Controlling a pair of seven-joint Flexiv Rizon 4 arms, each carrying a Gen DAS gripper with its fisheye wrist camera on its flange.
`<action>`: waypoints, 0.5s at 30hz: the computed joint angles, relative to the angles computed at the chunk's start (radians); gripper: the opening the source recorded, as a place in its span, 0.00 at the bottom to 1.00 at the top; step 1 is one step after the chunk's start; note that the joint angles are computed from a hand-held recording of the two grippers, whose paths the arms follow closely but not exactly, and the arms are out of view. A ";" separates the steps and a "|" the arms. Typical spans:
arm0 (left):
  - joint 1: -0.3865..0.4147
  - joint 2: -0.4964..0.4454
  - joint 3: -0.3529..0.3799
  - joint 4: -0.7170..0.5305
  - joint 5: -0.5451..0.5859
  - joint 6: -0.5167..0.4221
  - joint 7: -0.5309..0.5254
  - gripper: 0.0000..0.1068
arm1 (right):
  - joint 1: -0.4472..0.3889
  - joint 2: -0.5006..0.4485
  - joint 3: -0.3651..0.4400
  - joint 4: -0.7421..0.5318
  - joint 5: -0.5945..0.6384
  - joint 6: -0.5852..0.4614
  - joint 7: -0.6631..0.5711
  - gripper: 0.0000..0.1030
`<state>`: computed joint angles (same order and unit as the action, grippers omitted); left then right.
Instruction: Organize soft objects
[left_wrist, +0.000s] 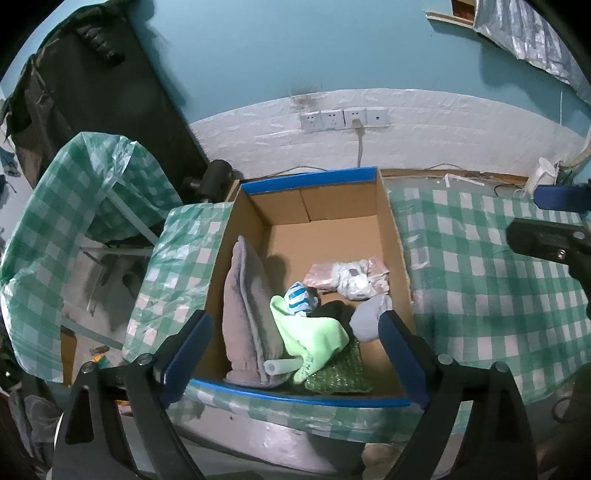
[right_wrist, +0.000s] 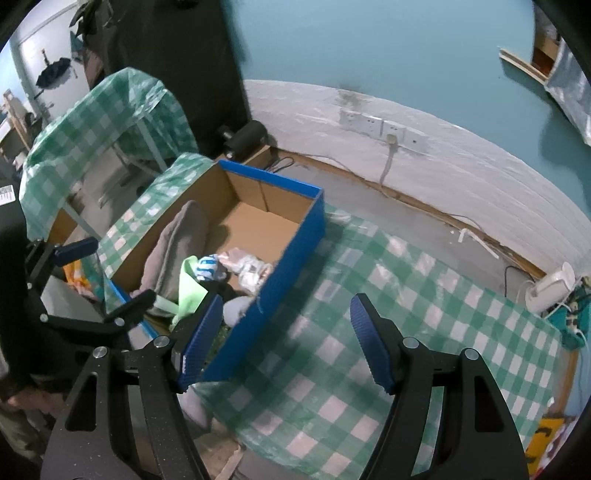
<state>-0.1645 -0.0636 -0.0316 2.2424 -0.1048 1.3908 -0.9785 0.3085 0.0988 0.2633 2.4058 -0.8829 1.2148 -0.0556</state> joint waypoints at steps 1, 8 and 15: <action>-0.002 0.002 0.001 0.001 0.008 0.003 -0.010 0.89 | -0.003 0.014 0.002 0.012 -0.007 0.000 0.012 0.70; -0.018 0.028 -0.005 0.016 0.041 0.032 -0.051 0.94 | -0.035 0.092 0.028 0.074 -0.047 0.002 0.065 0.70; -0.034 0.052 -0.013 0.019 0.026 -0.004 -0.051 0.95 | -0.062 0.139 0.044 0.108 -0.076 -0.005 0.097 0.71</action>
